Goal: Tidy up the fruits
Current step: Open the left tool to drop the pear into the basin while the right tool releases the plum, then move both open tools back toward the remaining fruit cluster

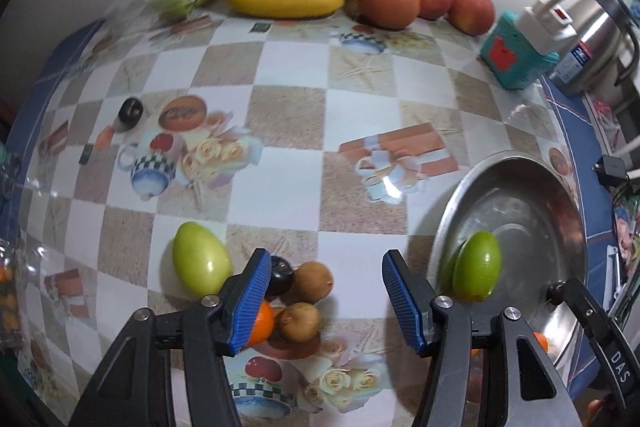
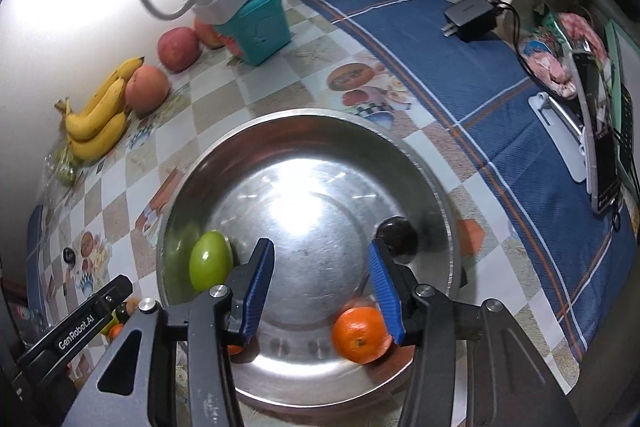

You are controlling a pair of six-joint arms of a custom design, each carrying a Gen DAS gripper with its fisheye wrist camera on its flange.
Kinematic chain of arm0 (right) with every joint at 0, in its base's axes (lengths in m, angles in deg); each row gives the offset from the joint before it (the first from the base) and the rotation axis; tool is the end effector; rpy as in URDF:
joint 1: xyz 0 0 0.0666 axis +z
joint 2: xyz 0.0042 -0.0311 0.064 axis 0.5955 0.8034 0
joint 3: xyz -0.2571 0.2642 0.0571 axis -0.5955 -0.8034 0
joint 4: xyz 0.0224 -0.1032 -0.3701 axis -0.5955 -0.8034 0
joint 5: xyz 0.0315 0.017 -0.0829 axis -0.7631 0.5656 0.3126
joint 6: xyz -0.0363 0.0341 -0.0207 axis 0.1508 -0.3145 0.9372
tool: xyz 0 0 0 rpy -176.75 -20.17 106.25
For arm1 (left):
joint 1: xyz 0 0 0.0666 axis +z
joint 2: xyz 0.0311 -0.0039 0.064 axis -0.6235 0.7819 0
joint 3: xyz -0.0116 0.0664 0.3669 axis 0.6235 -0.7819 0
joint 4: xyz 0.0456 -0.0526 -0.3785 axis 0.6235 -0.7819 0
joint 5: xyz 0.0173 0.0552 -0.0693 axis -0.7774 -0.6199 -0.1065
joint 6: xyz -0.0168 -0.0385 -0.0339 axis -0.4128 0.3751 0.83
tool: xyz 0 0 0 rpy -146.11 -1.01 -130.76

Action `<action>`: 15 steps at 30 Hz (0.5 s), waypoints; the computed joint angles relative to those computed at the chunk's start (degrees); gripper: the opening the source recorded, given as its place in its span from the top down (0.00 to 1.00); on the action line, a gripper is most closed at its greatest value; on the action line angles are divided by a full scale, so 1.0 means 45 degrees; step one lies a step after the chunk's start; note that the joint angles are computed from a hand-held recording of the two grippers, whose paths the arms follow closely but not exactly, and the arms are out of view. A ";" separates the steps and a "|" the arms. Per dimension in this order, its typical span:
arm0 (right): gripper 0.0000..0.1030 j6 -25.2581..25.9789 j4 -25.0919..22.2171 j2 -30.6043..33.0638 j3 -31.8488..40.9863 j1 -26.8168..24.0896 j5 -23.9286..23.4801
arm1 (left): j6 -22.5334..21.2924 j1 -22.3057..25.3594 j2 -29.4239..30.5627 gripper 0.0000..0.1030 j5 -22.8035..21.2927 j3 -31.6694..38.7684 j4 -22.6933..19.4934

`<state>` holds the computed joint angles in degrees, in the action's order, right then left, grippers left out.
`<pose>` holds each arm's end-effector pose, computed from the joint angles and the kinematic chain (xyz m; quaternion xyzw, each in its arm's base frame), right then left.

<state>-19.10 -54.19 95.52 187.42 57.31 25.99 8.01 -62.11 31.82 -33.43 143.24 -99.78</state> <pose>0.4871 0.1733 0.4770 0.3041 0.9269 -0.0110 0.2196 0.5749 -0.2510 0.4617 0.0234 0.9877 -0.0581 0.1429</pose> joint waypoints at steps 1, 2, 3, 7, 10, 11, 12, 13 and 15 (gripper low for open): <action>0.52 0.0055 -0.0037 0.0051 0.0060 0.0026 0.0012 | 0.0071 0.0061 -0.0052 0.40 0.0049 -0.0115 0.0024; 0.52 0.0081 -0.0056 0.0083 0.0097 0.0041 0.0011 | 0.0125 0.0086 -0.0083 0.40 0.0057 -0.0182 0.0038; 0.52 0.0110 -0.0061 0.0107 0.0113 0.0048 -0.0017 | 0.0201 0.0136 -0.0125 0.40 0.0075 -0.0270 0.0061; 0.52 0.0078 -0.0150 0.0181 0.0141 0.0050 -0.0116 | 0.0382 0.0256 -0.0170 0.39 0.0114 -0.0391 0.0037; 0.52 0.0042 -0.0227 0.0246 0.0185 0.0037 -0.0178 | 0.0431 0.0268 -0.0151 0.33 0.0049 -0.0371 -0.0030; 0.51 0.0050 -0.0257 0.0267 0.0194 0.0032 -0.0199 | 0.0420 0.0276 -0.0142 0.33 0.0050 -0.0358 -0.0043; 0.49 0.0066 -0.0286 0.0294 0.0208 0.0028 -0.0225 | 0.0412 0.0276 -0.0134 0.33 0.0052 -0.0350 -0.0057; 0.48 0.0074 -0.0311 0.0324 0.0219 0.0022 -0.0251 | 0.0407 0.0277 -0.0118 0.31 0.0044 -0.0334 -0.0083; 0.35 0.0062 -0.0337 0.0350 0.0215 0.0016 -0.0257 | 0.0435 0.0287 -0.0069 0.25 -0.0055 -0.0287 -0.0167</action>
